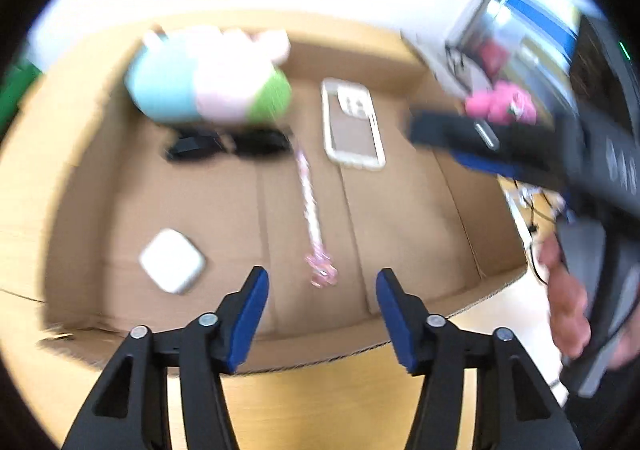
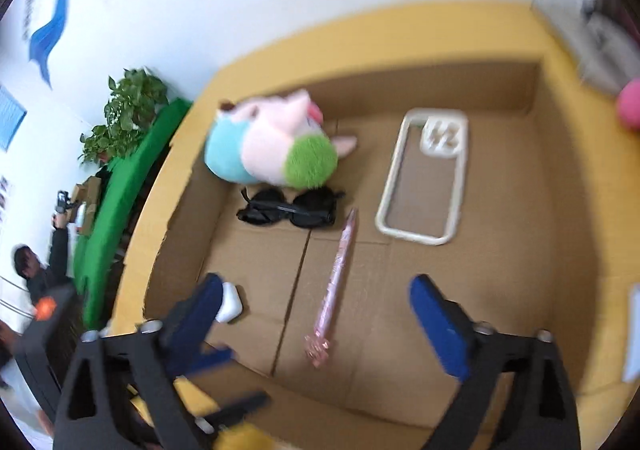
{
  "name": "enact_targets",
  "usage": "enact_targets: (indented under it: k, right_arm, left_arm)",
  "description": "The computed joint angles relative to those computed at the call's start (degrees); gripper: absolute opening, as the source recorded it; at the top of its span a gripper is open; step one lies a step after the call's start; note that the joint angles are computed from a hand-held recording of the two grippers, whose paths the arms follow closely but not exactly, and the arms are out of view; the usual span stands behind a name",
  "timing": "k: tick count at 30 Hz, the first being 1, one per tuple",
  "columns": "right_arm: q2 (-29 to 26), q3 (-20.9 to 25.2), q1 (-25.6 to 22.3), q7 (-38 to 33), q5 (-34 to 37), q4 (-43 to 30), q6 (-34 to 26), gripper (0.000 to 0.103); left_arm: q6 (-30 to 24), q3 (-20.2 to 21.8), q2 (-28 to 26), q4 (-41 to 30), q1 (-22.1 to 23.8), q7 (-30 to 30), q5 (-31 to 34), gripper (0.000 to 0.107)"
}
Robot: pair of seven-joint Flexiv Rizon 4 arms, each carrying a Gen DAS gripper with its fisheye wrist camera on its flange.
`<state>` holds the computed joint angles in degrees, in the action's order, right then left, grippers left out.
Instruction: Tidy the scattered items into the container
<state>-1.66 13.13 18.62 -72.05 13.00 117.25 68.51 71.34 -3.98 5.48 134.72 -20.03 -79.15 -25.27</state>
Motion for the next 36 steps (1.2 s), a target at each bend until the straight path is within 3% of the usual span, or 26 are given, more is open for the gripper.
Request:
enact_targets:
  k: [2,5,7,8,10,12,15,18,23,29,36]
  right_arm:
    - [4.4,0.6,-0.4,11.6,-15.0,8.6,6.6,0.103]
    - [8.7,2.9,-5.5,30.1,-38.3,17.6,10.5,0.103]
    - [10.5,4.0,-7.3,37.2,-45.9,20.5,10.3,0.103]
    - [11.2,4.3,-7.5,39.4,-47.8,21.5,10.1,0.103]
    - [12.7,4.6,-7.9,42.4,-50.5,23.4,9.9,0.103]
    - [13.4,4.7,-8.5,45.0,-52.9,24.8,11.3,0.103]
    - [14.9,4.2,-7.1,44.1,-50.1,26.3,12.5,0.103]
    - [16.0,5.7,-9.6,47.3,-54.3,26.7,12.5,0.103]
    - [17.9,6.9,-11.4,51.2,-59.7,27.1,10.7,0.103]
    - [19.5,6.8,-9.7,51.0,-59.7,27.5,9.1,0.103]
    - [21.0,7.5,-10.8,52.9,-62.5,27.8,7.8,0.103]
  left_arm:
    - [6.0,0.1,2.0,2.6,-0.1,-1.9,1.6,0.066]
    - [11.6,0.4,4.3,5.5,-0.5,-4.5,3.2,0.072]
    - [15.9,3.2,3.9,6.9,-2.7,-0.5,-0.5,0.072]
    - [16.9,2.7,3.9,7.2,-2.0,-1.9,1.0,0.073]
    - [14.9,1.0,5.2,5.7,2.5,-6.2,7.0,0.076]
    - [15.3,0.1,5.2,5.7,4.6,-9.7,10.8,0.076]
    - [14.1,0.0,5.7,5.5,5.9,-12.9,13.9,0.076]
    - [14.1,-1.5,7.5,5.8,9.3,-17.8,20.1,0.076]
    - [16.8,-1.1,7.8,6.7,9.6,-20.2,23.1,0.077]
    - [17.1,-3.8,8.9,6.6,13.4,-25.2,28.7,0.077]
    - [16.6,-13.1,12.6,5.2,24.9,-37.3,42.8,0.079]
